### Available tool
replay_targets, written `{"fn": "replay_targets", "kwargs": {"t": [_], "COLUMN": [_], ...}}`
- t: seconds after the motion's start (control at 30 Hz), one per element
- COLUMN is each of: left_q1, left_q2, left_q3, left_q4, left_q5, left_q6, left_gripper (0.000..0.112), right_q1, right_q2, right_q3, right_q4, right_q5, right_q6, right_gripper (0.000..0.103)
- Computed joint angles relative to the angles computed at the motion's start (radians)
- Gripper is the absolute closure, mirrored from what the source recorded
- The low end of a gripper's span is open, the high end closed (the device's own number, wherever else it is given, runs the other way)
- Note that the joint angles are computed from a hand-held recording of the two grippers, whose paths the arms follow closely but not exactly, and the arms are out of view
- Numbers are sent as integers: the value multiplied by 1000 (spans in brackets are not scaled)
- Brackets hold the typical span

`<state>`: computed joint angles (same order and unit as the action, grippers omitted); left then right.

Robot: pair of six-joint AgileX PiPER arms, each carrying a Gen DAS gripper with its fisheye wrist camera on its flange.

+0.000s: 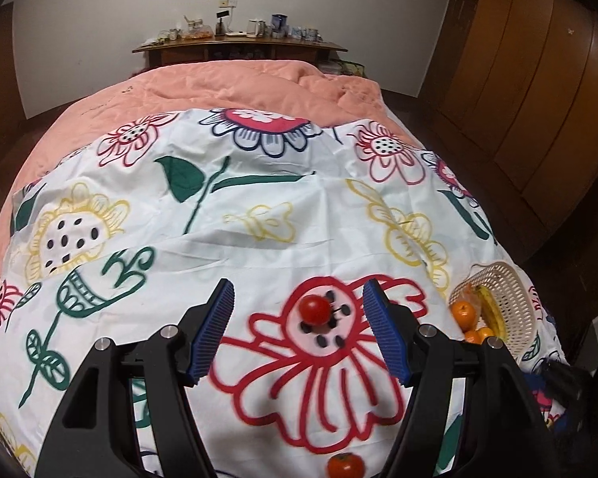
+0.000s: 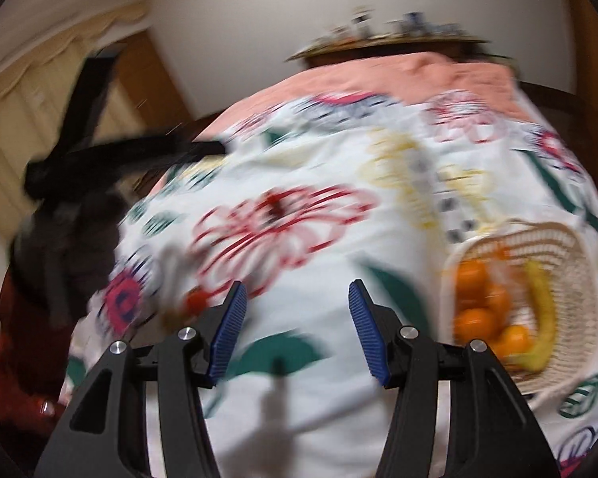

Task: Organize fruits
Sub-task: 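Grasp a small brown round fruit with each tool from the duvet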

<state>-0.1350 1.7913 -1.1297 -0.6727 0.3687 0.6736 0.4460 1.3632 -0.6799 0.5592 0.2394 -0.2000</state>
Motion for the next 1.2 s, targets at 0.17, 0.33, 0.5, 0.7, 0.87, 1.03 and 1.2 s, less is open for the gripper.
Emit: {"fn": "replay_targets", "kwargs": {"t": [0.17, 0.33, 0.5, 0.7, 0.87, 1.03, 1.2], "left_q1": [61, 111, 144, 178, 199, 207, 204], "left_q2": [-26, -51, -86, -124, -142, -176, -240], "left_q3": [56, 114, 184, 265, 329, 390, 484], "left_q4": [-124, -235, -329, -407, -461, -490, -560], "left_q5": [10, 21, 31, 40, 47, 24, 3], "left_q6": [140, 270, 391, 499, 579, 640, 796], "left_gripper": [43, 43, 43, 43, 43, 43, 43], "right_q1": [153, 266, 284, 290, 292, 305, 307], "right_q2": [66, 116, 168, 212, 236, 228, 176], "right_q3": [-60, -112, -143, -166, -174, -171, -142], "right_q4": [5, -180, -258, -319, -363, -423, -549], "right_q5": [38, 55, 73, 84, 81, 76, 67], "right_q6": [-35, 112, 190, 257, 303, 363, 504], "right_gripper": [49, 54, 59, 63, 69, 73, 73]}}
